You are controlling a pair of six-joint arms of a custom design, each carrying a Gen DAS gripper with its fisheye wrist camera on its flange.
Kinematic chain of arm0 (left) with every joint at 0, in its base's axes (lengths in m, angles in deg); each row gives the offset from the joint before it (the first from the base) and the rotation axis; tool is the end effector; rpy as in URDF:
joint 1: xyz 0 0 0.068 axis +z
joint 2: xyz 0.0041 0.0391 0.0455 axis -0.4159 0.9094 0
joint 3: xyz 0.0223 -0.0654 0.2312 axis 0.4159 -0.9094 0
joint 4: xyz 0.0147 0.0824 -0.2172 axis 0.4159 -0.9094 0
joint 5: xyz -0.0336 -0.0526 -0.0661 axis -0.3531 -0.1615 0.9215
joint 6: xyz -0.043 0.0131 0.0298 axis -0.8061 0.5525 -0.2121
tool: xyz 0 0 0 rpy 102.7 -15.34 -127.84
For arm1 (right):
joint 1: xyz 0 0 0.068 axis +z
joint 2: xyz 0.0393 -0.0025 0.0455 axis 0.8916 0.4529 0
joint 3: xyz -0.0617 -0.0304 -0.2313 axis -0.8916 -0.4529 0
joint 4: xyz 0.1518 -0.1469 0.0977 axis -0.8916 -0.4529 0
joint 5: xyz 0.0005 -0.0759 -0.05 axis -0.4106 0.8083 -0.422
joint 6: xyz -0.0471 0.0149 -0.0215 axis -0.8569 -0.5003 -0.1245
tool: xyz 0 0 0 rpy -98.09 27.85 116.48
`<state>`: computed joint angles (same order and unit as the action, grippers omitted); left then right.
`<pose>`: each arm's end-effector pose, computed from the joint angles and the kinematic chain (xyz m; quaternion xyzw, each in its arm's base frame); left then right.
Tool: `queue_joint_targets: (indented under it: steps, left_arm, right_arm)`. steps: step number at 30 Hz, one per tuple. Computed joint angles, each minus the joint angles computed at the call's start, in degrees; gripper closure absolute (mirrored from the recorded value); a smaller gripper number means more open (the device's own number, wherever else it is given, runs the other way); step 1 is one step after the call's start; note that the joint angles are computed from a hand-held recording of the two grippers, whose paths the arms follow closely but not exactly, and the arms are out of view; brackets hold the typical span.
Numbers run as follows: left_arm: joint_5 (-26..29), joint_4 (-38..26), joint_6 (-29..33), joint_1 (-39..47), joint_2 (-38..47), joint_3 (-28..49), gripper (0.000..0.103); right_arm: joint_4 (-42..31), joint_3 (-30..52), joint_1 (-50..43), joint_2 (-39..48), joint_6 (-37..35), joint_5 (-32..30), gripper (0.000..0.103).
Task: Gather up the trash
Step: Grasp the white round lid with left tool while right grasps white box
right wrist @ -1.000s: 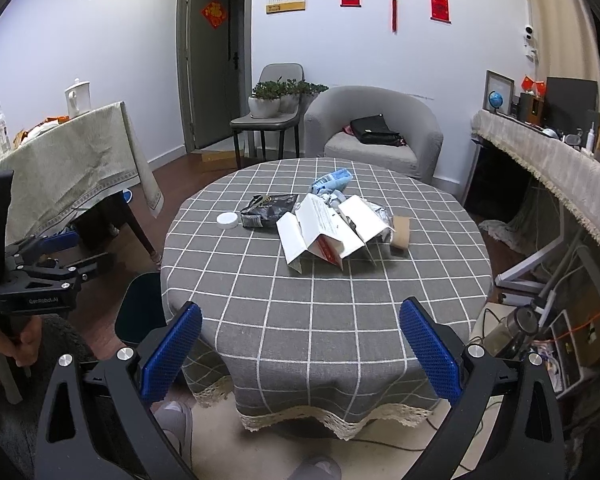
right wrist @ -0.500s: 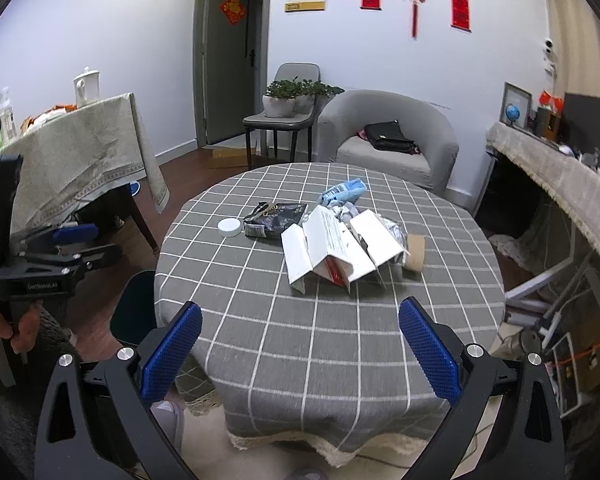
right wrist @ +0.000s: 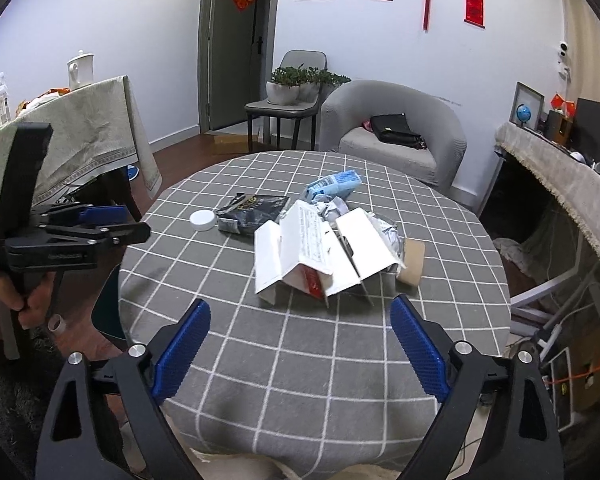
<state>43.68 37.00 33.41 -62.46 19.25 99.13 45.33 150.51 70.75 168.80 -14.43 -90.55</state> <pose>0.3166 -0.2360 0.2726 0.0810 0.8989 -0.1159 0.4146 0.2790 0.0429 0.3034 -0.1812 0.8784 0.0515 0.4392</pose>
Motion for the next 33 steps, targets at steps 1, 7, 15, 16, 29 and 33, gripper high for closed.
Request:
queue_joint_targets:
  steps: [1, 7, 15, 16, 29, 33]
  left_arm:
    - [0.25, -0.17, 0.40, 0.01, 1.44, 1.51, 0.037]
    - [1.09, -1.55, 0.94, -0.08, 7.87, 8.92, 0.039]
    - [1.71, -4.32, -0.19, 0.77, 13.84, 17.02, 0.044]
    - [1.63, -4.80, -0.30, 0.82, 14.57, 18.06, 0.045]
    - [3.09, -8.12, -1.03, 2.27, 19.54, 25.76, 0.050]
    - [4.92, -7.23, -1.51, 2.82, 19.78, 25.79, 0.053]
  right_arm:
    - [0.10, 0.18, -0.27, 0.28, -0.52, 0.02, 0.016]
    - [-0.10, 1.96, -0.80, 2.94, -3.74, 0.02, 0.033]
    - [-0.38, 5.31, -1.11, 6.80, -8.06, 0.82, 0.054]
    - [-0.52, 5.73, -1.10, 7.31, -8.43, 1.12, 0.057]
    - [2.70, 7.30, 2.48, 12.32, -17.01, 8.19, 0.078]
    - [6.18, 6.38, 4.91, 13.00, -20.01, 12.00, 0.081]
